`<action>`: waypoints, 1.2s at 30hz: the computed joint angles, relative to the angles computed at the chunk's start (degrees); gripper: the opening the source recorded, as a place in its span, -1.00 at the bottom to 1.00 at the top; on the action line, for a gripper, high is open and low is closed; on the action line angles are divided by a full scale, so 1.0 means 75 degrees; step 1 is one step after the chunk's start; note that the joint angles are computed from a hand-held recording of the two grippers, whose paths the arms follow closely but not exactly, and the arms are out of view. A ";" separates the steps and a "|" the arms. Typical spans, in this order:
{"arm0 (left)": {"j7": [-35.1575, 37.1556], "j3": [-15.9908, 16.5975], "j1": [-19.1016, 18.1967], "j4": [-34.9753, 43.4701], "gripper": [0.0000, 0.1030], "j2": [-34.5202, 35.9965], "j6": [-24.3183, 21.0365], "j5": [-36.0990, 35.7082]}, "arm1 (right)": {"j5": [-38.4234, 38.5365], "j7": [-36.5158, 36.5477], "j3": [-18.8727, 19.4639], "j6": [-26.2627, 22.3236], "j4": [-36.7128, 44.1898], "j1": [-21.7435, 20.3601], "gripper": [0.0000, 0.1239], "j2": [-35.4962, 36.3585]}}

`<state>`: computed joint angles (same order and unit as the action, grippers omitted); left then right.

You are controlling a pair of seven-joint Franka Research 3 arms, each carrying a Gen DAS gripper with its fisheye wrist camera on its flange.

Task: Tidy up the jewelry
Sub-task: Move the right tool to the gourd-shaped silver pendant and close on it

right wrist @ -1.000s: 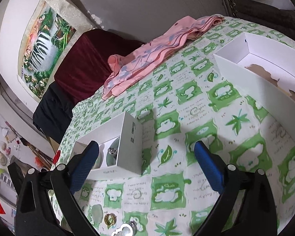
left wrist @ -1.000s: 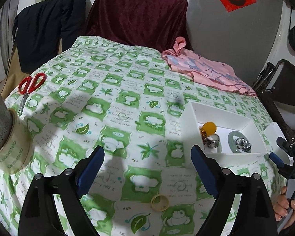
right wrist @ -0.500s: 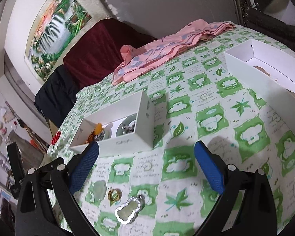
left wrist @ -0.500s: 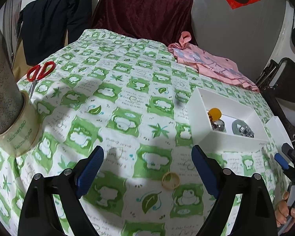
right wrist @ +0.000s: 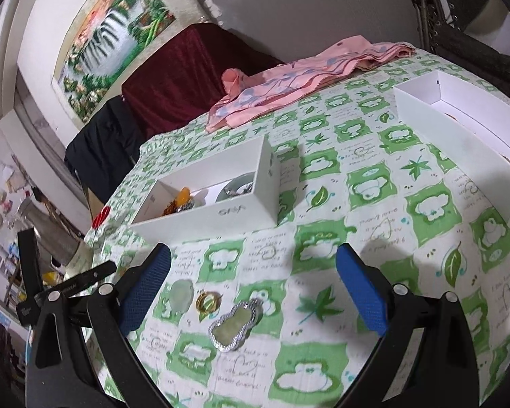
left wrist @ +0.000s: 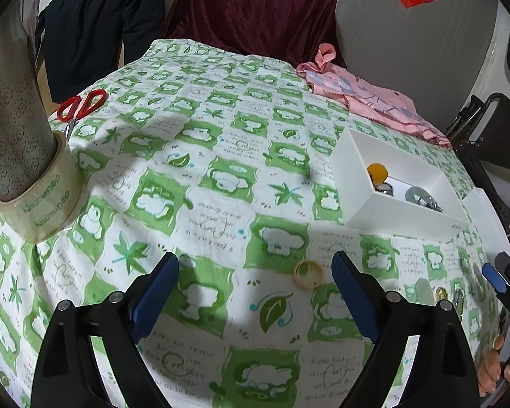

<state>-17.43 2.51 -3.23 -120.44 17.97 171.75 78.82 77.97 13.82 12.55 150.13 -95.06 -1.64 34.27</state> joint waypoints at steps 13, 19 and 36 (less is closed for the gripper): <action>0.1338 -0.0098 -0.0110 -0.0103 0.89 0.0042 -0.0407 -0.1262 | -0.0095 -0.1563 -0.0110 0.1518 -0.1386 0.0699 0.32 -0.0874; 0.2264 -0.0158 -0.0267 -0.0005 0.89 0.0109 -0.0954 -0.1950 | -0.1396 -0.0573 -0.0350 0.1928 -0.1569 0.1076 0.10 -0.0824; 0.2745 -0.0106 -0.0458 0.0104 0.89 0.0182 -0.1299 -0.2325 | -0.3989 0.1609 0.0136 0.2498 -0.1120 0.0288 -0.07 -0.0249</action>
